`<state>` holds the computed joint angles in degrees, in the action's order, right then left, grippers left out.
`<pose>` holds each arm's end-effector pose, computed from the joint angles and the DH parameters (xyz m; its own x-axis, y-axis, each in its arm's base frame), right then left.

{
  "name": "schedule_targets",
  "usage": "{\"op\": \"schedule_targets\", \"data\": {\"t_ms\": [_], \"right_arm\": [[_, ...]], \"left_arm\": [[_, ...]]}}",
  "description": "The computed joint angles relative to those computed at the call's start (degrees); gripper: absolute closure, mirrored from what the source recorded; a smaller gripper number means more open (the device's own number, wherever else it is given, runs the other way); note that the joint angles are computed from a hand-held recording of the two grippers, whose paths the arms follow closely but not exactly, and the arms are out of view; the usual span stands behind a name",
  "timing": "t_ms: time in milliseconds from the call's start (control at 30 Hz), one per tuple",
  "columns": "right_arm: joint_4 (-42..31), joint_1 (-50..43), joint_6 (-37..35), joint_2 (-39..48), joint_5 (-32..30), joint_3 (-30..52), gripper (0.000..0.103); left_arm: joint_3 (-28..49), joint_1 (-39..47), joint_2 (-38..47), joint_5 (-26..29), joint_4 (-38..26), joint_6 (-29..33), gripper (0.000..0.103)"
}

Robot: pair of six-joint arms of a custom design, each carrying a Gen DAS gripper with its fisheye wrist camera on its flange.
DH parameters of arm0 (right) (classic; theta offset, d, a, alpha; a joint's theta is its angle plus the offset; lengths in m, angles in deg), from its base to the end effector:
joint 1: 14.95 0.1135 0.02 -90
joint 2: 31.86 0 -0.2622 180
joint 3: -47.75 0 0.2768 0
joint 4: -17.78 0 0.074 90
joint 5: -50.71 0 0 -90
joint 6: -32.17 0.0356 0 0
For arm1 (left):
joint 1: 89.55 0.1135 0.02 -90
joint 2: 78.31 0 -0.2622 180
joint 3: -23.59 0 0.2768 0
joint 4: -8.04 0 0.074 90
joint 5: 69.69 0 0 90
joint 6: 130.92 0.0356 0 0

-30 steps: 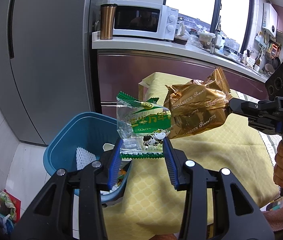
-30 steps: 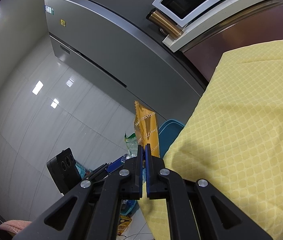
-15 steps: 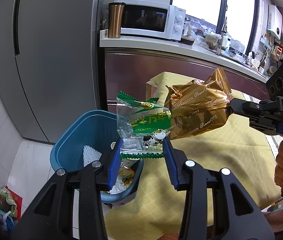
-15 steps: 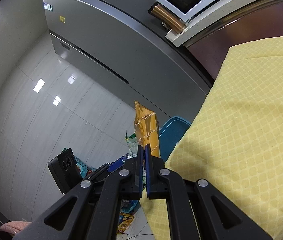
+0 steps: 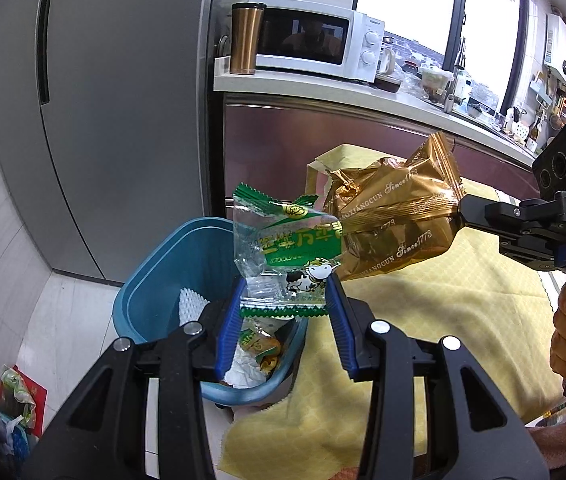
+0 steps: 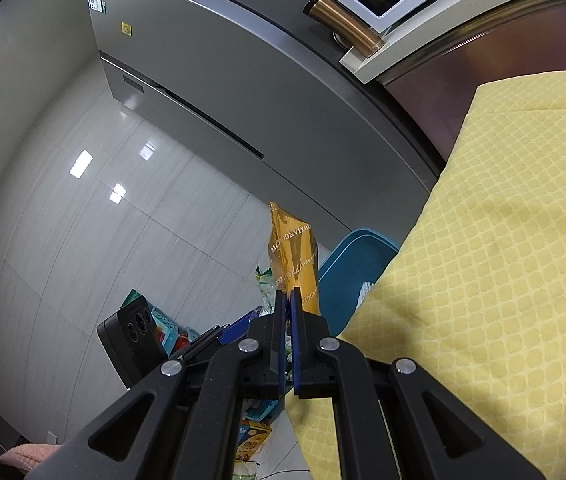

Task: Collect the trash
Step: 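Carry the gold and green wrappers in both grippers over the blue bin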

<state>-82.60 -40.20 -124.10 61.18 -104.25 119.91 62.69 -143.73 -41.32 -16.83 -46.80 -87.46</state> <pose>0.2365 -0.0759 0.2005 -0.8657 -0.0201 -0.5002 -0.4640 0.4072 0.7867 0.1047 -0.1084 0.2000 -0.6342 -0.1100 -0.7653 -0.0406 0.9932 -0.1091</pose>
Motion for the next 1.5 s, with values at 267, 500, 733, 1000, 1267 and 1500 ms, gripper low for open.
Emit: {"op": "schedule_targets", "data": {"t_ms": [267,500,733,1000,1267,1500], "right_arm": [[3.2,2.3,3.9,-0.8,-0.3,-0.8,0.101],[7.4,4.9,8.5,-1.8,-0.6,-1.9,0.101],[10.4,6.8,11.8,-2.9,-0.7,-3.1,0.101],[13.4,8.7,14.9,-2.9,-0.6,-3.9,0.101],[15.2,10.2,16.6,-3.0,-0.5,-4.6,0.101],[18.5,12.2,20.4,-3.1,0.1,-5.2,0.101]], "left_arm": [[-0.8,1.4,-1.5,0.6,-0.7,0.2,0.063],[-1.2,3.2,-2.3,1.5,-0.8,1.0,0.063],[-2.0,5.3,-3.4,2.6,-0.5,2.4,0.063],[-2.8,7.9,-4.1,4.2,0.3,3.9,0.063],[-3.7,10.1,-4.2,5.5,1.4,5.1,0.063],[-5.0,13.8,-4.3,7.9,3.0,6.8,0.063]]}}
